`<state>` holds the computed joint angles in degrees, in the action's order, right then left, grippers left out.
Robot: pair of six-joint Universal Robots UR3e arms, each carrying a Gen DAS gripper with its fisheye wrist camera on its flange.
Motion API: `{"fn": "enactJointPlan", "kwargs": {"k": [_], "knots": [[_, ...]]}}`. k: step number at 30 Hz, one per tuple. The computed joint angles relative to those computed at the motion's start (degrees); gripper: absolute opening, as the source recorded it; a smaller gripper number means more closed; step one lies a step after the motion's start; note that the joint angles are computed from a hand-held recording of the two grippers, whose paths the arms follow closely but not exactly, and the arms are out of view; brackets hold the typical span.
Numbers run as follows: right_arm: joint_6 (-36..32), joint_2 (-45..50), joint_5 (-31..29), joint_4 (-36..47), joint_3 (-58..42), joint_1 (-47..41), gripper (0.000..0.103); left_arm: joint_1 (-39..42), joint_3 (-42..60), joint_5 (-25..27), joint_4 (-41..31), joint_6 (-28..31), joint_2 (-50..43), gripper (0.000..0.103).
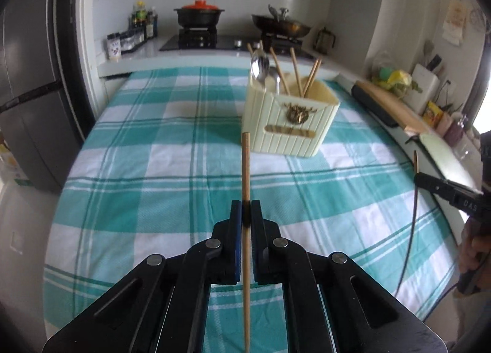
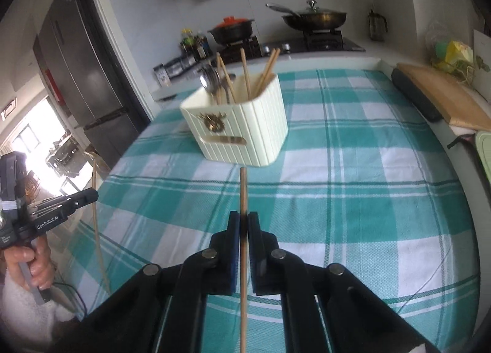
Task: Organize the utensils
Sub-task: 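Lift both chopsticks over the cream holder and lower them in with both tools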
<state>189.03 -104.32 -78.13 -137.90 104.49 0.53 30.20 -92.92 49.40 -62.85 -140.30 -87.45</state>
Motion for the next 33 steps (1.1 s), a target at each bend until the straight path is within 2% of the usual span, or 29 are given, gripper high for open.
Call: {"fn": "enactJointPlan", "kwargs": {"k": [5,9,12,15,29,33], "knots": [[0.5,-3.8,-4.5,-4.4,-0.4,4.3,0.005,5.8,0.7,-7.8,-7.3,2.7,5.3,0.003],[1.0,-3.3,-9.7,-8.4,-1.4,8.1,0.005,7.5,1.2,-10.7,-9.7,3.8,7.3,0.003],[1.4,-2.7,-11.4,-10.4,-2.2,9.3,0.005,8.2,2.1,-12.1,-11.2,4.5,7.9,0.003],[1.5,-1.6,-12.5,-10.9,-3.9,10.0,0.005,8.4,2.8,-12.8,-11.1,4.3,8.2,0.003],[0.8,-1.8,-10.2,-8.6,-7.6,8.7,0.005,8.3,3.2,-13.0,-10.8,4.4,8.2,0.003],[0.3,-0.4,-9.6,-7.4,-10.9,8.2,0.005,7.4,7.8,-13.5,-11.9,3.6,5.6,0.003]]}}
